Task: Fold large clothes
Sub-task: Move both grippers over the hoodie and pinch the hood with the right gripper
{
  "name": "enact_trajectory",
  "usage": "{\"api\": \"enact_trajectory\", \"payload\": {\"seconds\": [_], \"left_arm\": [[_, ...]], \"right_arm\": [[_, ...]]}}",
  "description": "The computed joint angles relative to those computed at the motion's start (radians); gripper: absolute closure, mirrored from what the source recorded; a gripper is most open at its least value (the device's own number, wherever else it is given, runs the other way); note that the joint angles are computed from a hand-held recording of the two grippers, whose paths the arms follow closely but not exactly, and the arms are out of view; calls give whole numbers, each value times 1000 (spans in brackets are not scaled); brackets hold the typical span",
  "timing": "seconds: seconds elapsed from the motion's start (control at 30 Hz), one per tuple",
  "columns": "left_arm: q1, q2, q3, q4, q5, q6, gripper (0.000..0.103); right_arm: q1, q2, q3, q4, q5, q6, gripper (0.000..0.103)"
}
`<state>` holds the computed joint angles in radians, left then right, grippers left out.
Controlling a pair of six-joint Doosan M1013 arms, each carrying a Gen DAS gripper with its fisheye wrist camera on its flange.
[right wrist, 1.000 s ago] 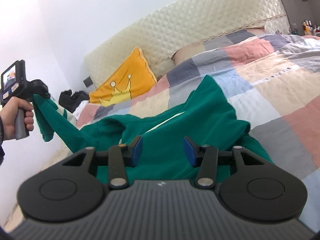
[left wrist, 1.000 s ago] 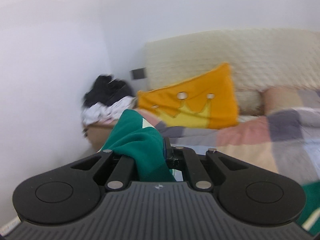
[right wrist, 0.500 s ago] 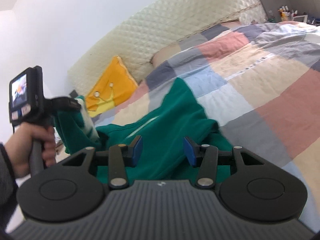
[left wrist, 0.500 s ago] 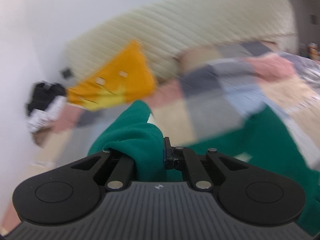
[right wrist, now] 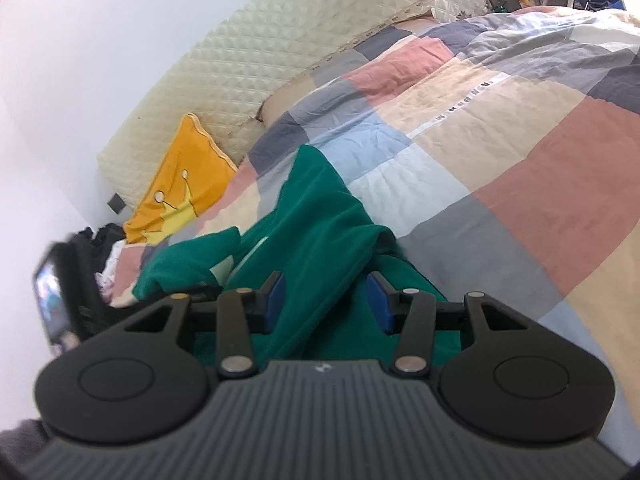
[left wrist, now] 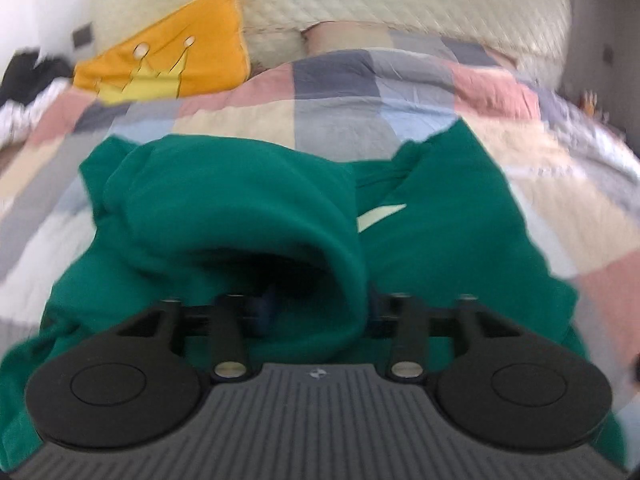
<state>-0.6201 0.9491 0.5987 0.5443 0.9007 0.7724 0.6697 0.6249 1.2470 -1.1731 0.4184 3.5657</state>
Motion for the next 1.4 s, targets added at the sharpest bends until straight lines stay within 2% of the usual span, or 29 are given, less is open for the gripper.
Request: {"api": "enact_trajectory", "payload": {"seconds": [0.17, 0.23, 0.3, 0.37, 0.5, 0.67, 0.87, 0.9, 1.0, 1.13, 1.27, 1.33, 1.4], "left_arm": [[1, -125, 183, -27, -102, -58, 38], [-1, -164, 234, -30, -103, -75, 38], [-13, -210, 302, 24, -96, -112, 38], [-22, -261, 382, 81, -111, -163, 38], [-22, -352, 527, 103, -161, -254, 38], [-14, -407, 632, 171, -229, -308, 38], [5, -422, 679, 267, -309, -356, 38], [9, -420, 683, 282, -314, -364, 38], [33, -418, 695, 208, -338, -326, 38], [50, -419, 697, 210, -323, -354, 38], [72, -450, 742, 245, -403, -447, 36], [78, -457, 755, 274, -405, -506, 36], [88, -463, 764, 270, -410, -542, 36]], "right_arm": [[5, 3, -1, -22, -12, -10, 54], [9, 4, -2, -41, -15, -12, 54], [16, 6, -5, -69, -12, -17, 54], [24, 10, -10, -91, -9, -38, 54], [43, 14, -13, -162, -2, -68, 54], [67, 27, -27, -217, 21, -143, 54], [82, 59, -83, -229, 26, -245, 54], [82, 69, -99, -210, 19, -292, 54], [84, 107, -171, -90, 48, -439, 55], [89, 145, -252, -43, 72, -549, 54], [89, 198, -375, 43, 67, -738, 51], [85, 242, -474, 166, 66, -904, 50], [78, 309, -619, 372, 90, -1143, 37]]}}
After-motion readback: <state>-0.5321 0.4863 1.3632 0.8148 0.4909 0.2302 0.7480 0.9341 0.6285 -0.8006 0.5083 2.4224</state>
